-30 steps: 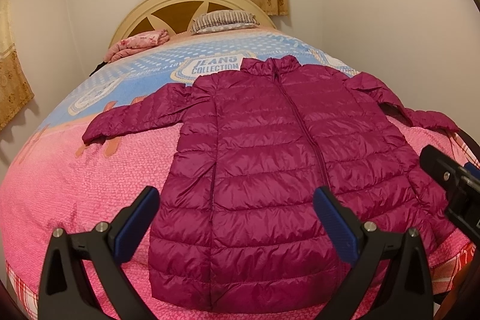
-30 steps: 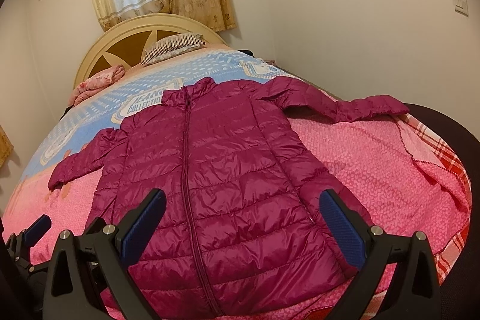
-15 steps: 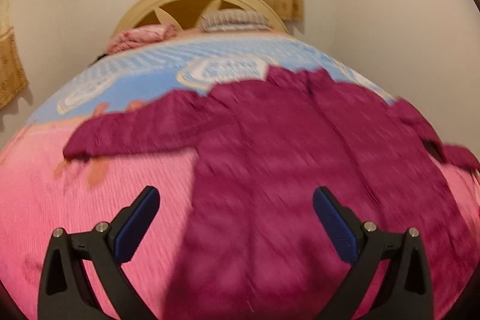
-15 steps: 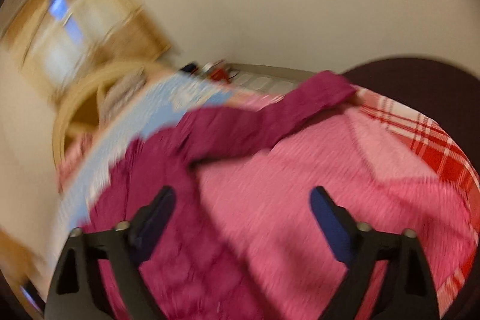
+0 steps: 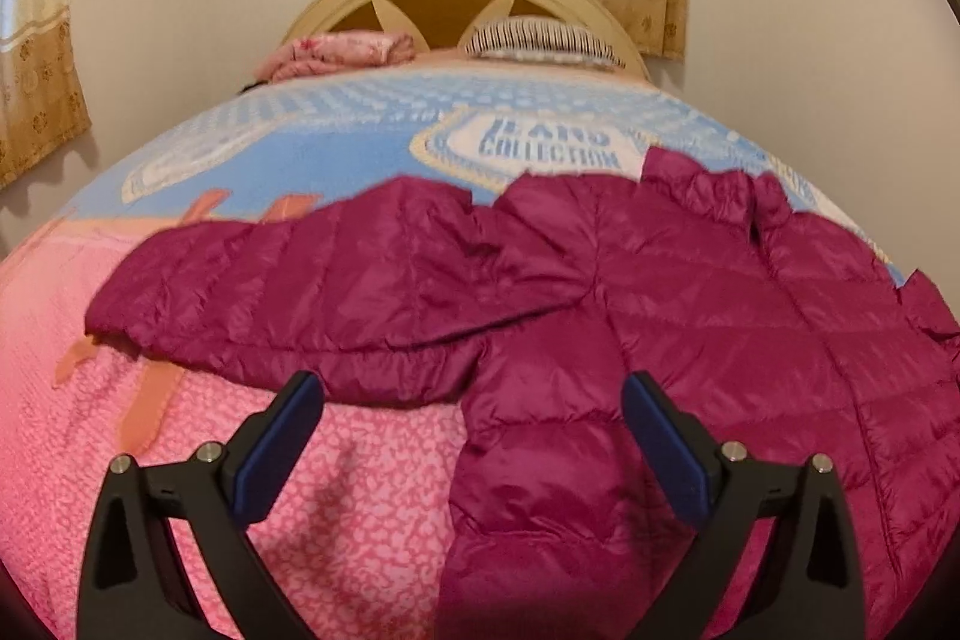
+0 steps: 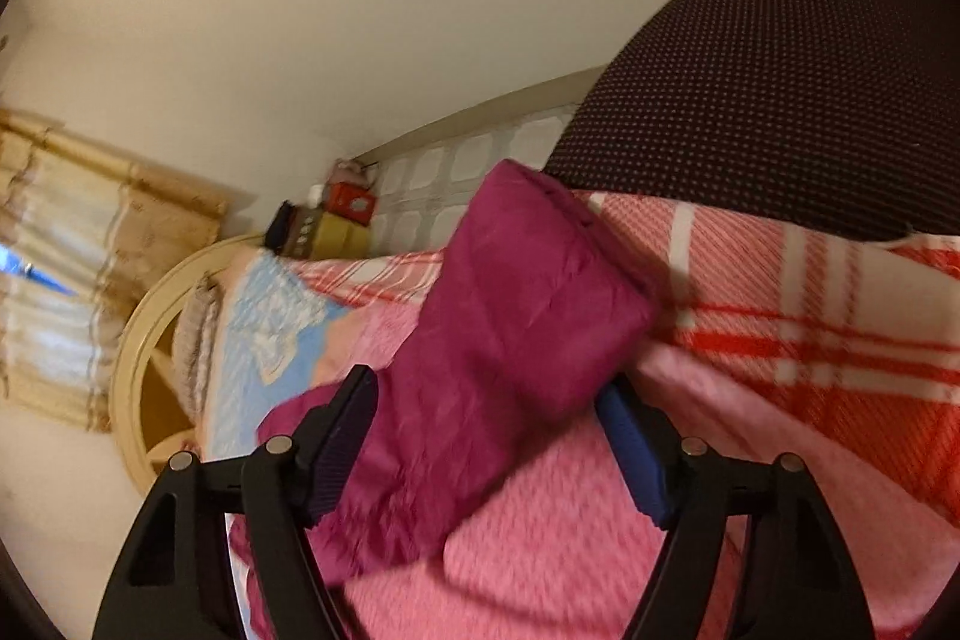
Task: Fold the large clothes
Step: 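Grasp the jacket sleeve with the right gripper and fold it across the body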
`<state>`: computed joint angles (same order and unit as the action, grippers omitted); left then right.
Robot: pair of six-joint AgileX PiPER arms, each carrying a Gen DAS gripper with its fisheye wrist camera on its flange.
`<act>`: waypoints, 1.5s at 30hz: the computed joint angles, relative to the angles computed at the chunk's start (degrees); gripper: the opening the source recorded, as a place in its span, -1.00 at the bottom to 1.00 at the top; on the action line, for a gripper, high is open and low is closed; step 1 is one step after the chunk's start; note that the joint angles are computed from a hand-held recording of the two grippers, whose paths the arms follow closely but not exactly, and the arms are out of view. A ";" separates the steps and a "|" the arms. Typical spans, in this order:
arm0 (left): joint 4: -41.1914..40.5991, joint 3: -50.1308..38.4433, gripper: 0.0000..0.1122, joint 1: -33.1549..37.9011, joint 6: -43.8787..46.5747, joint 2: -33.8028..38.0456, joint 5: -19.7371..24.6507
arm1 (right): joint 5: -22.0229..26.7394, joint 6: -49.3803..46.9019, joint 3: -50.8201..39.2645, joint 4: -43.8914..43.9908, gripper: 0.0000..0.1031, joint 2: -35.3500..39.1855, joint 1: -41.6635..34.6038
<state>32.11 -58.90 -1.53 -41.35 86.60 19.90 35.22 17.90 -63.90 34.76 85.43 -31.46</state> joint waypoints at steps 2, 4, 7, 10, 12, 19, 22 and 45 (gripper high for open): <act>-4.00 -1.15 0.82 0.75 3.34 1.07 0.94 | -3.21 7.18 -1.27 -8.14 0.45 0.89 2.04; -13.60 -2.45 0.82 2.52 11.52 2.34 2.35 | -3.83 11.57 -3.07 -14.31 0.37 1.94 3.38; -27.84 -3.26 0.82 6.04 23.34 3.53 3.06 | 0.02 11.87 -7.11 -18.21 -0.67 5.62 3.87; -40.06 -1.82 0.82 8.90 33.12 2.90 1.55 | 0.14 11.64 -8.36 -20.91 -0.77 6.34 4.32; -48.55 0.09 0.82 10.61 40.32 1.44 0.12 | 1.44 16.23 -10.96 -29.49 -0.83 5.18 7.21; -42.61 2.71 0.82 12.30 35.56 -3.00 0.06 | 12.20 26.82 -29.50 -61.88 -0.84 1.09 29.54; -38.50 4.64 0.82 12.47 33.62 -4.95 -0.82 | 18.52 21.57 -43.07 -65.90 -0.84 6.42 41.40; -65.68 7.51 0.84 17.86 59.68 -3.57 -1.09 | 20.98 7.82 -74.27 -43.62 -0.58 46.62 72.92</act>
<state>-33.56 -51.39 16.33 18.32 83.03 18.81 56.20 25.72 -138.17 -8.85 132.05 41.46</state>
